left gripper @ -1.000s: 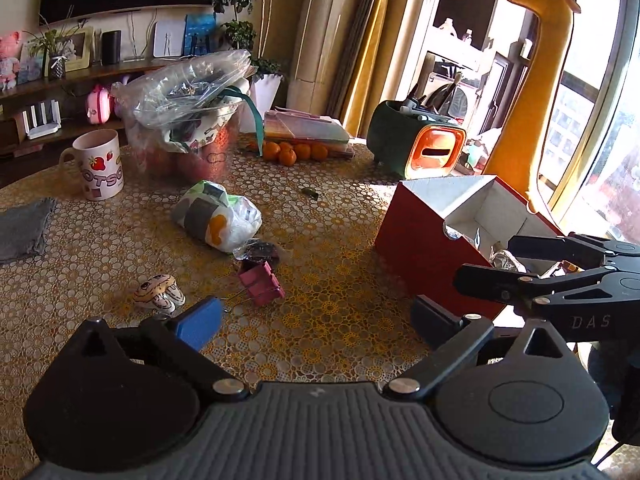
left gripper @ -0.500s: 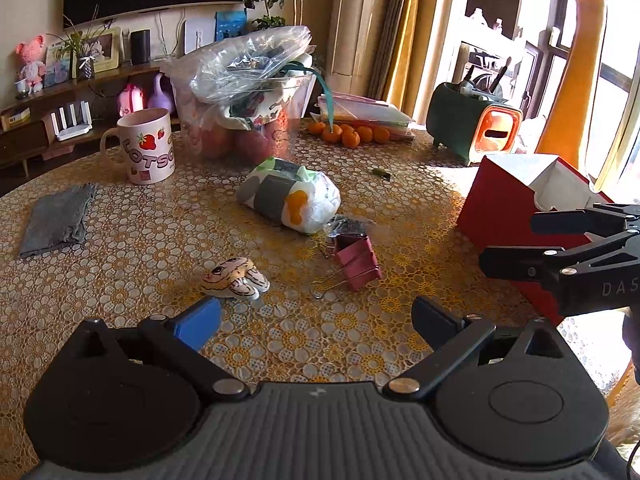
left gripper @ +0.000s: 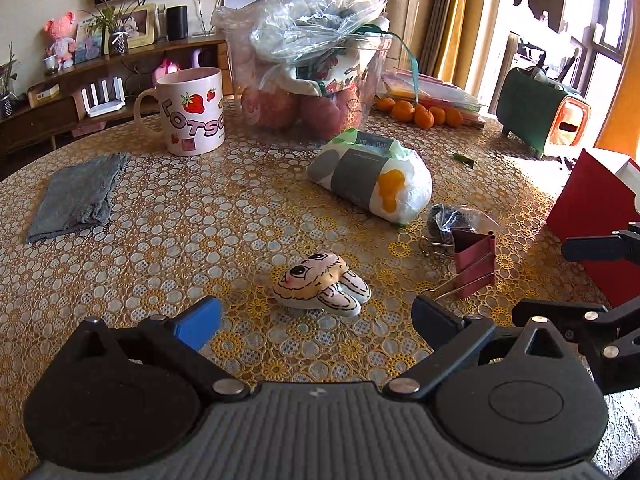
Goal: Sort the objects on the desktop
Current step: 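Move left gripper to the white cartoon-face toy while right gripper moves to the pink binder clip, then close right gripper on the pink binder clip while left gripper closes on the cartoon-face toy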
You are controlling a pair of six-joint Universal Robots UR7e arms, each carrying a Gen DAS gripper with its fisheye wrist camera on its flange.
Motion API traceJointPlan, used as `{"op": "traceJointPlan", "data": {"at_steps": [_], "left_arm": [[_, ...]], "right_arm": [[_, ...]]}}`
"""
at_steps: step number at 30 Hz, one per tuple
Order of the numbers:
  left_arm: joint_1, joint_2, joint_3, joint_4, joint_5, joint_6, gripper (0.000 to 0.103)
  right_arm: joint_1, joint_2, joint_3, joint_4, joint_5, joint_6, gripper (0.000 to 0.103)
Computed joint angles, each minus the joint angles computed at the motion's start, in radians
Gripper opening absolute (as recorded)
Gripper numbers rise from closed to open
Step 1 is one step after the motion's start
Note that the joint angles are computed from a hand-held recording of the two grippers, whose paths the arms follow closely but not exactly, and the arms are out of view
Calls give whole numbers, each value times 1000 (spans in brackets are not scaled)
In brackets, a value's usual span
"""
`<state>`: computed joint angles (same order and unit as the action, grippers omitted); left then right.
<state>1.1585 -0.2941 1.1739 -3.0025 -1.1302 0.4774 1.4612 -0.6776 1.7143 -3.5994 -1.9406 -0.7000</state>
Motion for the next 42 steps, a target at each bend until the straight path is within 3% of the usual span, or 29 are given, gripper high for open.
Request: {"op": "traceJointPlan", "data": {"at_steps": [8,17,25,27,33,42], "left_arm": [[9,56,-105,50,2,-22,102],[16,94,-188,129,1,-62,102],[24,96,-211,152,-21,-127,101],[26,92,-204,142,-30,-120,100],[27,84,-174,94,-39,-64,97],[29,94,-165,90,-30,1,89]], "right_arm": [[8,65,-82,23,-7,-20,92],[8,136,-161,10,-23,-48,84],[-5,143,-179,-6,10,-9,66],[-10,137,-175,-5,23,14,56],[-25,117,-162,20,56,59,41],[-37,89,-135,30,79,101,39]]}}
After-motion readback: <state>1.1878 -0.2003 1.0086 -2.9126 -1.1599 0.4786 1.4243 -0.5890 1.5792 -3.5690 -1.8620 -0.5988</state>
